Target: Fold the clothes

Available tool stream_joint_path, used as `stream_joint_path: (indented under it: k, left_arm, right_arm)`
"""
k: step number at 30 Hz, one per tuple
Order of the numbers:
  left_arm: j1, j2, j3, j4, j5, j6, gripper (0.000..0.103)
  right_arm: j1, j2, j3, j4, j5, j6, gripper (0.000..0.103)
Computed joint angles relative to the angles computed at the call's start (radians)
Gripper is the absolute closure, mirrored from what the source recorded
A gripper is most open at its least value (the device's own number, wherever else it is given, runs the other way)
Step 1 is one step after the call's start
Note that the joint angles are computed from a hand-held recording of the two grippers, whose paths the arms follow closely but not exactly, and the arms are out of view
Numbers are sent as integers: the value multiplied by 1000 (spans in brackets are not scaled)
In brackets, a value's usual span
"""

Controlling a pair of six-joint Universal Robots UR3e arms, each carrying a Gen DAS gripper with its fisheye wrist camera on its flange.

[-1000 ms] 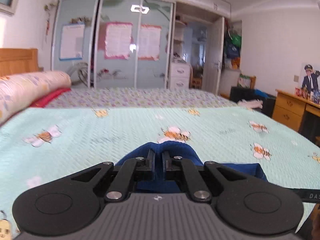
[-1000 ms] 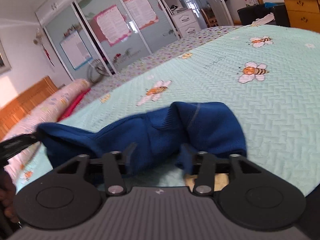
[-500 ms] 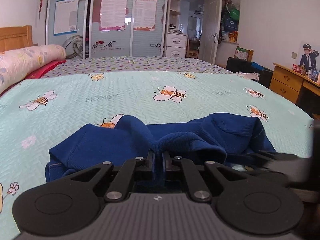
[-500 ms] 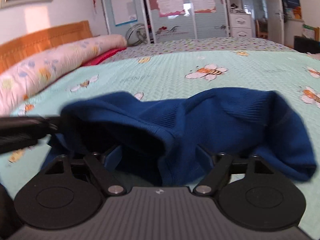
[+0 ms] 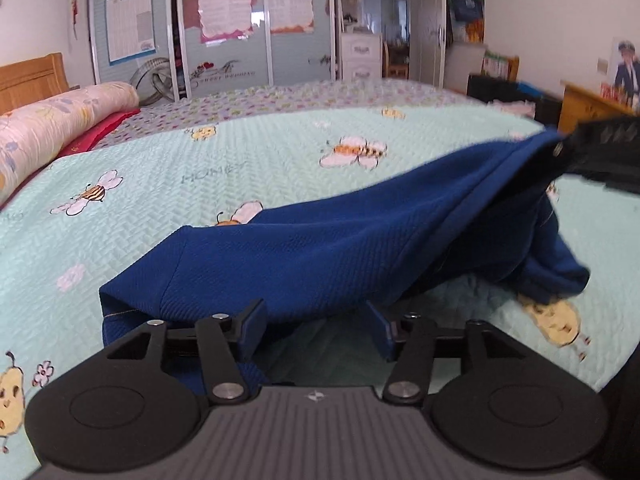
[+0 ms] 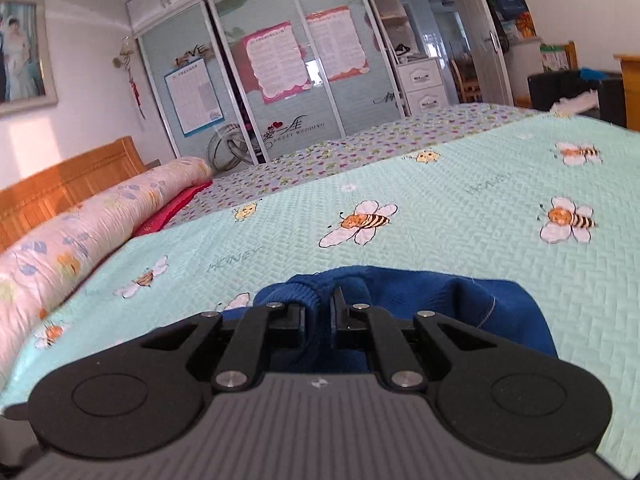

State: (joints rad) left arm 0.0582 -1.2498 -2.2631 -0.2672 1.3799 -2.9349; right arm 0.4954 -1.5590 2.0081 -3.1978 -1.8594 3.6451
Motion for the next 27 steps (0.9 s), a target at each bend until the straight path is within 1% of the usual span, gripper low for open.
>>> stream_joint_path:
  k: [2, 5, 7, 15, 22, 27]
  left_arm:
    - [-7, -17, 13, -7, 16, 7, 43]
    - [0, -23, 18, -13, 9, 14, 42]
    - [-18, -39, 34, -11, 21, 7, 42]
    - [-81, -85, 62, 36, 67, 7, 42]
    - [-62, -60, 52, 43, 43, 6, 42]
    - [-69, -74, 74, 34, 54, 10, 41]
  right_arm:
    - [2, -20, 2, -7, -7, 8, 93]
    - [-11, -60, -3, -1, -10, 3, 93]
    - [-24, -88, -9, 8, -8, -1, 93]
    - [-52, -135, 0, 67, 14, 14, 93]
    - [-67, -159, 20, 98, 25, 23, 93]
    - [-63, -170, 30, 102, 32, 33, 93]
